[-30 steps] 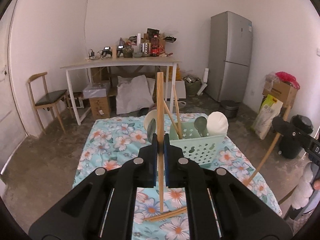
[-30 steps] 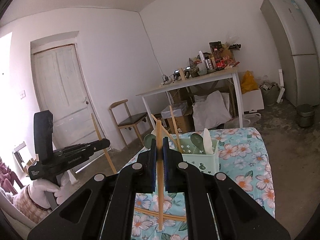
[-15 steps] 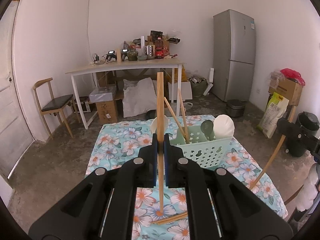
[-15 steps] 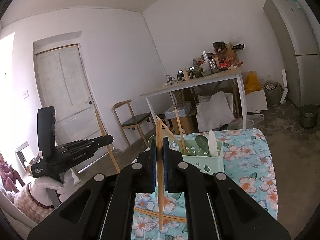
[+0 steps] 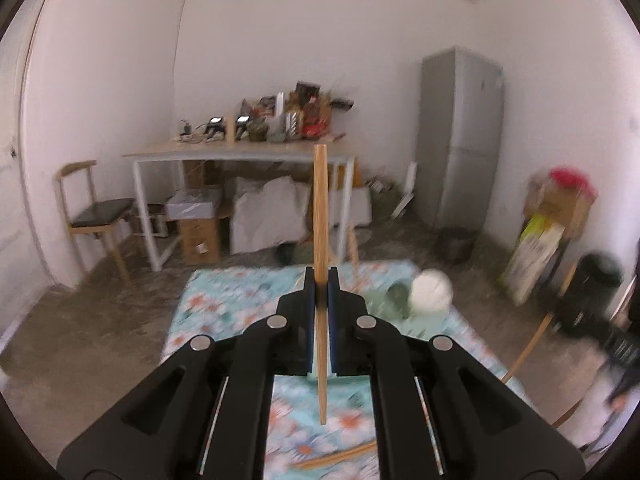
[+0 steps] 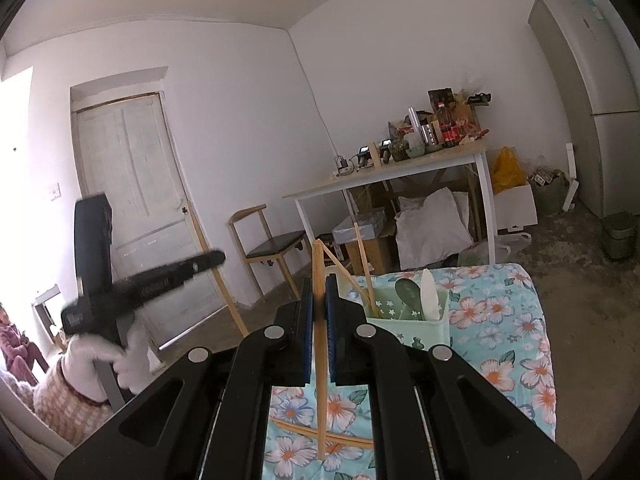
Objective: Organize utensils
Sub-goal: 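Insert the chopstick into the holder with the left tool while the right tool inserts its chopstick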
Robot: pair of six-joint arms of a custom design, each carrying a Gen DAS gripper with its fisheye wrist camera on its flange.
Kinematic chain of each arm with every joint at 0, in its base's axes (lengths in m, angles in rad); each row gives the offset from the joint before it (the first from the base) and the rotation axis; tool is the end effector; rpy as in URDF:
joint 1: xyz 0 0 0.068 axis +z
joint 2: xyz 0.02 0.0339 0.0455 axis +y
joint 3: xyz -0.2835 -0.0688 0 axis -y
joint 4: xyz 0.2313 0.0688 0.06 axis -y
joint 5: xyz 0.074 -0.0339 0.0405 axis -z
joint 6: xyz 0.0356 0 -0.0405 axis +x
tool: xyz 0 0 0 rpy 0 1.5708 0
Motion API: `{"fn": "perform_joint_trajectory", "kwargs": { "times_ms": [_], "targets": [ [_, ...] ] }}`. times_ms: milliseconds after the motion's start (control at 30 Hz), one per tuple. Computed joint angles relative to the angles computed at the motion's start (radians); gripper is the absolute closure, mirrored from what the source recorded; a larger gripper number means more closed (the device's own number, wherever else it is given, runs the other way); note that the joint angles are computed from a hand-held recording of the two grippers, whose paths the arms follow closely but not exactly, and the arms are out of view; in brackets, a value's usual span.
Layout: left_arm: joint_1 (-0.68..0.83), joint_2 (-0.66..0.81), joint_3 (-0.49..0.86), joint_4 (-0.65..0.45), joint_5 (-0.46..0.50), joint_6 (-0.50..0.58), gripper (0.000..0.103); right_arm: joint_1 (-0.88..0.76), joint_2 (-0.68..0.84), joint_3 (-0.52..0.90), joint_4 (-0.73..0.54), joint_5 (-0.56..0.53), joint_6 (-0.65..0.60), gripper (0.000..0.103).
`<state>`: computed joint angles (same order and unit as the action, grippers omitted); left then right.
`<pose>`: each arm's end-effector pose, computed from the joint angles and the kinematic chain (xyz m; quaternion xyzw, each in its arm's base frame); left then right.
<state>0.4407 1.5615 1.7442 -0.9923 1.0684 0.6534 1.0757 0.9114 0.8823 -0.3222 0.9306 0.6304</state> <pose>0.2817 0.0984 0.4320 0.2729 0.7745 -0.2374 0.5190 0.1053 0.1349 0.3580 0.0888 0.7713 0.1436 0.6137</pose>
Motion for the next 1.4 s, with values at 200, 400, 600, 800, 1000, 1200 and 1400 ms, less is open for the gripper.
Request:
{"fn": "perform_joint_trajectory", "kwargs": {
  "times_ms": [200,400,600,800,1000,1200,1400],
  "targets": [
    [-0.002,0.084,0.125,0.153,0.193,-0.340,0.098,0.021,-0.011,0.008,-0.012,0.026,-0.002,0.097],
    [-0.086,0.088,-0.001,0.669,0.196,-0.844,0.098,0.014,-0.015,0.016,-0.018,0.020,-0.008,0.097],
    [-0.215,0.140,-0.063,0.781,0.077,-0.920,0.098,-0.027,-0.010,0.028,-0.031,-0.022,-0.013,0.097],
    [-0.289,0.188,-0.125,0.776,-0.010,-0.863,0.098,-0.084,-0.005,0.034,-0.039,-0.075,-0.019,0.097],
    [-0.311,0.230,-0.182,0.819,-0.033,-0.862,0.098,-0.126,0.004,0.029,-0.037,-0.125,-0.014,0.097],
    [-0.310,0.313,-0.122,0.600,0.018,-0.707,0.094,-0.123,0.009,0.036,-0.044,-0.122,-0.008,0.097],
    [-0.246,0.273,-0.163,0.528,0.056,-0.583,0.058,-0.113,0.014,0.052,-0.057,-0.101,-0.013,0.097]
  ]
}}
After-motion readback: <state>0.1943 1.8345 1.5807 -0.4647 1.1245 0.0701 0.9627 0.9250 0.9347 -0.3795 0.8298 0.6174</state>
